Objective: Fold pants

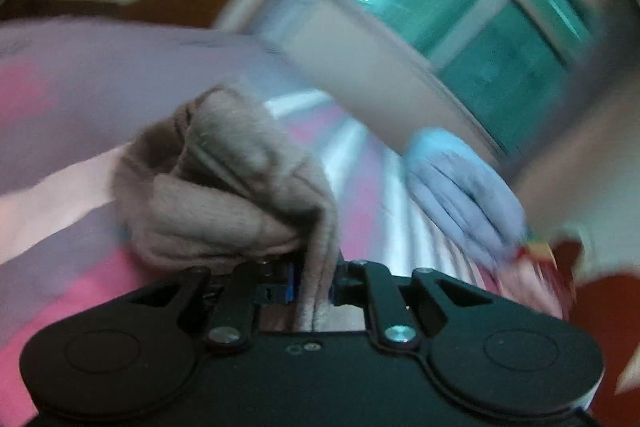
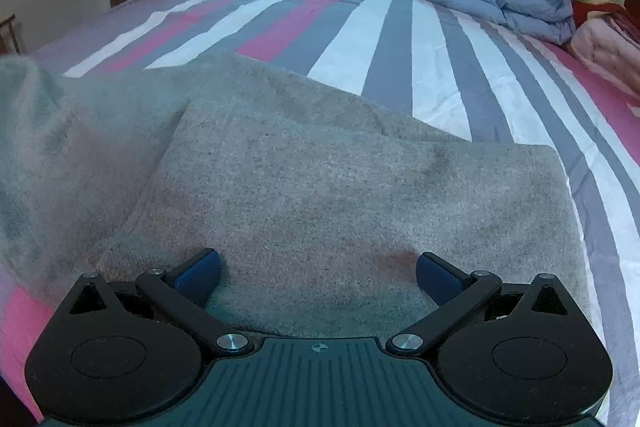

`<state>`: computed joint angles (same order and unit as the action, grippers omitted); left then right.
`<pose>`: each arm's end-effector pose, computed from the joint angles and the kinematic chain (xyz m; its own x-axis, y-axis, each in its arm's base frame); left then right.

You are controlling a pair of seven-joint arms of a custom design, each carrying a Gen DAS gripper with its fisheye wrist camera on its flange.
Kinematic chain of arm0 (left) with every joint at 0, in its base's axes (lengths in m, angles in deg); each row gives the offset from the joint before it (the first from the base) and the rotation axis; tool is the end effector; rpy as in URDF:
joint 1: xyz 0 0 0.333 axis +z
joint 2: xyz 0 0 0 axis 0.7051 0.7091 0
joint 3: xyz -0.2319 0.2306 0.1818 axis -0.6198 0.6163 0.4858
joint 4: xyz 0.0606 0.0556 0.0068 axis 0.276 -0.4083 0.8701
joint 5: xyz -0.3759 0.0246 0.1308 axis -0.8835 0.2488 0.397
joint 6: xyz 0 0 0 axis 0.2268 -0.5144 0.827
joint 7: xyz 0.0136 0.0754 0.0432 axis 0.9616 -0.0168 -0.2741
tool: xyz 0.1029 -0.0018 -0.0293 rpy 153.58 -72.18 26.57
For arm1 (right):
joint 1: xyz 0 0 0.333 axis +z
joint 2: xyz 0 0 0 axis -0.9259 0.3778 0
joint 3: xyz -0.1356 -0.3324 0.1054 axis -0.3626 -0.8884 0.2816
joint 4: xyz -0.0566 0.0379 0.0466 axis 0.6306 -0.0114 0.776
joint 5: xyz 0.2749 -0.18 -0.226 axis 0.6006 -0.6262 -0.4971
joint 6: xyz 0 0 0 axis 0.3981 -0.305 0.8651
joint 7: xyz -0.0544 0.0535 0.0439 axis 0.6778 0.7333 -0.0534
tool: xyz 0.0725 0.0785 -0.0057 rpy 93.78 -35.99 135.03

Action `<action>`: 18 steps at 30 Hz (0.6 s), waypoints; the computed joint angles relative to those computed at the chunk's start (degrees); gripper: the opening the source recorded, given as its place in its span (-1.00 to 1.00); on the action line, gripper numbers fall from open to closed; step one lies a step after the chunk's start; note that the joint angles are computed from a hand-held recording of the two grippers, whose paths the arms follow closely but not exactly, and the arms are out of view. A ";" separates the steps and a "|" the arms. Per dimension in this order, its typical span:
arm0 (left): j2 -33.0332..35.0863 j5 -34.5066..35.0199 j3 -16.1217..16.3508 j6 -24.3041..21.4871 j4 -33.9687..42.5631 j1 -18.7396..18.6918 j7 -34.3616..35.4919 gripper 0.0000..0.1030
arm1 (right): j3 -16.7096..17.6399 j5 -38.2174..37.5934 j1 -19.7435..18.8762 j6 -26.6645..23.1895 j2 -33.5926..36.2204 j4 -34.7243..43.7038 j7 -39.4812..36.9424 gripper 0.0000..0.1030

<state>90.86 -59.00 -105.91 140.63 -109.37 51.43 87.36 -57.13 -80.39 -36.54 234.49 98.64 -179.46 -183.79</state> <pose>0.7707 -0.0946 0.5188 -0.3291 -0.7532 0.5695 -0.6486 -0.2580 -0.7160 0.6213 0.3501 0.4000 -0.3162 -0.9480 -0.0373 -0.6689 0.2507 -0.6998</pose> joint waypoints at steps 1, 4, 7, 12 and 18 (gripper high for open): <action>-0.51 0.05 -1.00 -1.70 -0.19 0.19 2.31 -0.92 | -0.02 -0.08 -0.21 0.94 -0.40 -0.46 0.38 0.99; -2.47 1.33 -1.93 -7.75 -1.86 -1.03 6.40 -0.92 | -1.28 -3.22 0.15 3.02 -3.34 -4.01 5.81 0.99; -4.14 4.43 -1.27 -14.89 -4.46 -3.75 7.36 -0.93 | -1.41 -7.60 -0.24 1.82 -7.55 -9.19 13.55 0.99; -4.76 23.07 4.71 -17.23 -8.74 -13.76 -0.69 -0.78 | 0.03 -11.80 -4.00 1.65 -15.85 -19.31 22.04 0.99; -6.88 23.37 3.66 -17.71 -9.54 -12.51 -0.12 -0.48 | 1.37 -26.04 -10.45 12.34 -23.76 -27.98 41.18 0.99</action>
